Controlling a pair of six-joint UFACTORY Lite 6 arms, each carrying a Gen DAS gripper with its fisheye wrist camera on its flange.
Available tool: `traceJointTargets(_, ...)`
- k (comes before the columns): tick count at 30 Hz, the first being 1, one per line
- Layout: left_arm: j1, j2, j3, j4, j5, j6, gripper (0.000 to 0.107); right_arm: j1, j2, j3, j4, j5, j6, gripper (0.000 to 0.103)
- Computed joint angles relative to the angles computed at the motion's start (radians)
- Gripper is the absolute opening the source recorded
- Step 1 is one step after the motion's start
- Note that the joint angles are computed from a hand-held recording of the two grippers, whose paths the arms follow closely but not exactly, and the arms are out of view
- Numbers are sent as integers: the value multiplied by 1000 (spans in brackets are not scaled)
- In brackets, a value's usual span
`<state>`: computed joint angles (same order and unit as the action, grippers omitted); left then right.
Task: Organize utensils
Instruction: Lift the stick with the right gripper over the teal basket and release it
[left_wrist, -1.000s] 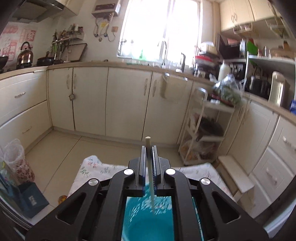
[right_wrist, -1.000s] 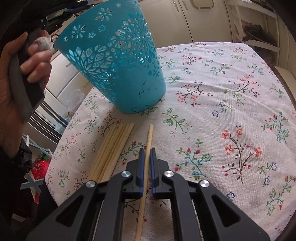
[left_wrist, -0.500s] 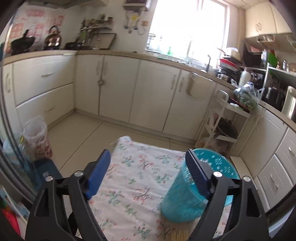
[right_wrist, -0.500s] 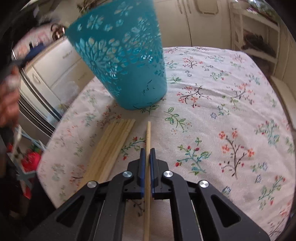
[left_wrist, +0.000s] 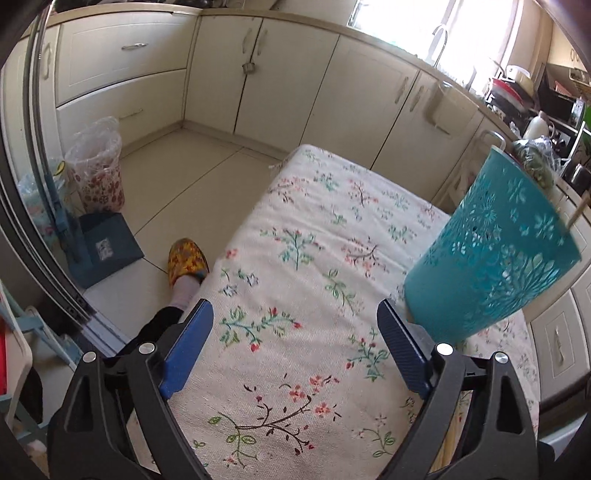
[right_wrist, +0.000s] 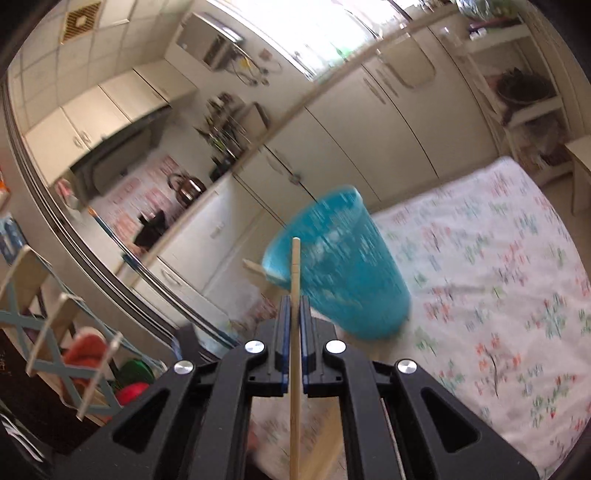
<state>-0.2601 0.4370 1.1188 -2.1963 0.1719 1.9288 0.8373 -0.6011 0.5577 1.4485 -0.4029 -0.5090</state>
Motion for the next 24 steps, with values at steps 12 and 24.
traceJointTargets(12,-12,-2,-10,-107,33,107,86,-292,576,574,-334,-89,108,6)
traceJointTargets(24,13,17,-2,0,67,-34,86,-292,648,491,-255,-70,31,7)
